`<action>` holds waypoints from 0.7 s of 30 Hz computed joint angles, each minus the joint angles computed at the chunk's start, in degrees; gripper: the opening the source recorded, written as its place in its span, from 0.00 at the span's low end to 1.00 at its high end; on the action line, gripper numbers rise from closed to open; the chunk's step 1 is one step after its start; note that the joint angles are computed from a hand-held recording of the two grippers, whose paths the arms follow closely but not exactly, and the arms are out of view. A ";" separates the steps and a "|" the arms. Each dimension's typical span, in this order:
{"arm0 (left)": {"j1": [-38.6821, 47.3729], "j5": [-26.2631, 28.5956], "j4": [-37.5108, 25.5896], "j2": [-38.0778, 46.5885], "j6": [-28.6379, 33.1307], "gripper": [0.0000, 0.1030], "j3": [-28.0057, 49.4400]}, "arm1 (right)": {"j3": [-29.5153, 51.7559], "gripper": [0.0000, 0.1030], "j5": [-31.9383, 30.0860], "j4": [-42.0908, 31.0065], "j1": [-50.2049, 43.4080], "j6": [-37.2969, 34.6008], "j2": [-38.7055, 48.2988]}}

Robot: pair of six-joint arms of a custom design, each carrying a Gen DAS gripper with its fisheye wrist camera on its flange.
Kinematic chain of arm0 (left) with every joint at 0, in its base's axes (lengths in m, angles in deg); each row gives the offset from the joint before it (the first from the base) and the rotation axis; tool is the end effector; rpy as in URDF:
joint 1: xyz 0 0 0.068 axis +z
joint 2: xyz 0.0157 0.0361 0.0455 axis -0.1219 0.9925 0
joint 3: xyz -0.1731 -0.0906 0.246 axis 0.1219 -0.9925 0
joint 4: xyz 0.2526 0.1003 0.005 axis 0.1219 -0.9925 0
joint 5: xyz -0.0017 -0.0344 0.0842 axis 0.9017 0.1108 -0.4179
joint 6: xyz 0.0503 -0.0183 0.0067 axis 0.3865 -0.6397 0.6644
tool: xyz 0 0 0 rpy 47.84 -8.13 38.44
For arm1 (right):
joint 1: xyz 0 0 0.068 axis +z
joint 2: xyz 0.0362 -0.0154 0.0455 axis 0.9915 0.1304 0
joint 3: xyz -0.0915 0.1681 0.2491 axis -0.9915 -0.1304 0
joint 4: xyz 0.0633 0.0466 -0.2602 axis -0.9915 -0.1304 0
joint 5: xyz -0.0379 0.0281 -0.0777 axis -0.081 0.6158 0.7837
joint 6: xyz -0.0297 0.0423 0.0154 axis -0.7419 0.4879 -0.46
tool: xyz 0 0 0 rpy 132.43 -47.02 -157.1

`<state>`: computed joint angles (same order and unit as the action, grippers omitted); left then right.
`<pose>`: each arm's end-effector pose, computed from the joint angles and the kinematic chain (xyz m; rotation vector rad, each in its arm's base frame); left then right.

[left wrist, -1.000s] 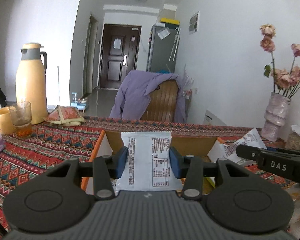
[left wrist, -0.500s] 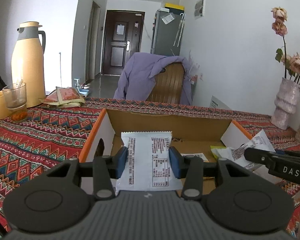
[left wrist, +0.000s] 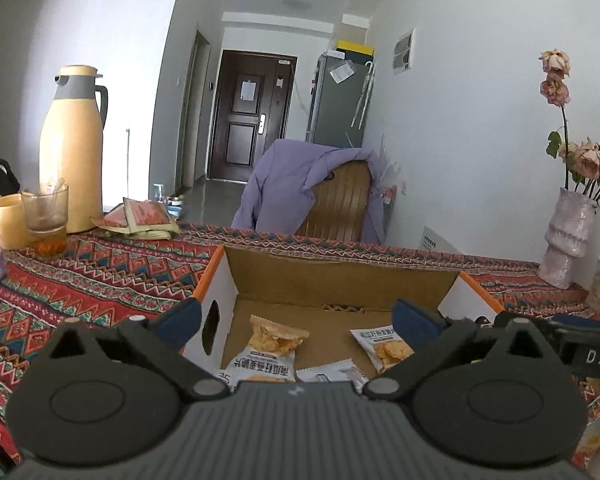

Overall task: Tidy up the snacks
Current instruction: 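Withdraw both tools from the box back over the snack heap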

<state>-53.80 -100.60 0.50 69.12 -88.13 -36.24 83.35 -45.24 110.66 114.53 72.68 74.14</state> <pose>0.1530 -0.1192 0.0578 -0.4231 1.8733 0.1033 0.2675 0.1695 0.0499 -0.4125 1.9447 0.5334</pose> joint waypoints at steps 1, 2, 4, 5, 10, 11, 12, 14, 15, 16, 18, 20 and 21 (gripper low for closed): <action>-0.18 -0.17 -0.09 -0.03 -0.05 1.00 0.01 | -0.17 1.00 0.11 0.34 0.00 -0.01 0.05; -0.35 -0.34 -0.12 -0.06 -0.22 1.00 -0.02 | -0.35 1.00 0.21 0.60 -0.01 -0.10 -0.01; -0.62 -0.57 -0.21 -0.16 -0.55 1.00 -0.13 | -0.76 1.00 0.65 1.33 0.01 -0.13 0.01; -0.78 -0.75 -0.51 -0.27 -0.87 1.00 -0.20 | -0.86 1.00 0.90 1.52 0.05 -0.13 0.00; -1.45 -1.14 -0.71 -1.54 -1.73 1.00 -1.03 | -2.31 1.00 2.09 4.50 0.11 -0.19 0.08; -1.82 -1.44 -2.65 -3.12 -2.37 1.00 -0.98 | -2.76 1.00 2.37 5.50 0.24 -0.33 0.14; -2.29 -1.80 -3.94 -4.51 -2.78 1.00 -1.11 | -3.28 1.00 2.34 6.51 0.27 -0.47 0.06; -3.97 -3.26 -9.15 -9.43 -4.58 1.00 -1.23 | -4.31 1.00 2.24 7.78 0.23 -0.70 -0.64; -4.99 -4.36 -13.76 -12.64 -6.09 1.00 -0.91 | -4.83 1.00 2.01 7.75 0.13 -0.48 -1.52; -6.35 -5.72 -17.95 -16.02 -7.53 1.00 -0.83 | -5.42 1.00 1.45 7.06 -0.12 0.03 -2.84; -9.16 -8.01 -24.91 -22.37 -9.18 1.00 -1.02 | -6.79 1.00 1.27 5.35 -0.03 0.60 -6.12; -12.32 -11.01 -35.48 -28.39 -12.71 1.00 0.06 | -8.50 1.00 1.88 4.30 0.55 0.03 -9.22; -13.88 -12.25 -41.01 -30.94 -14.99 1.00 0.65 | -9.43 1.00 2.51 4.13 0.93 -0.26 -10.48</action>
<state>-67.68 -112.85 -40.51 38.19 -103.12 -35.59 73.92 -42.73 114.80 115.47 72.42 63.66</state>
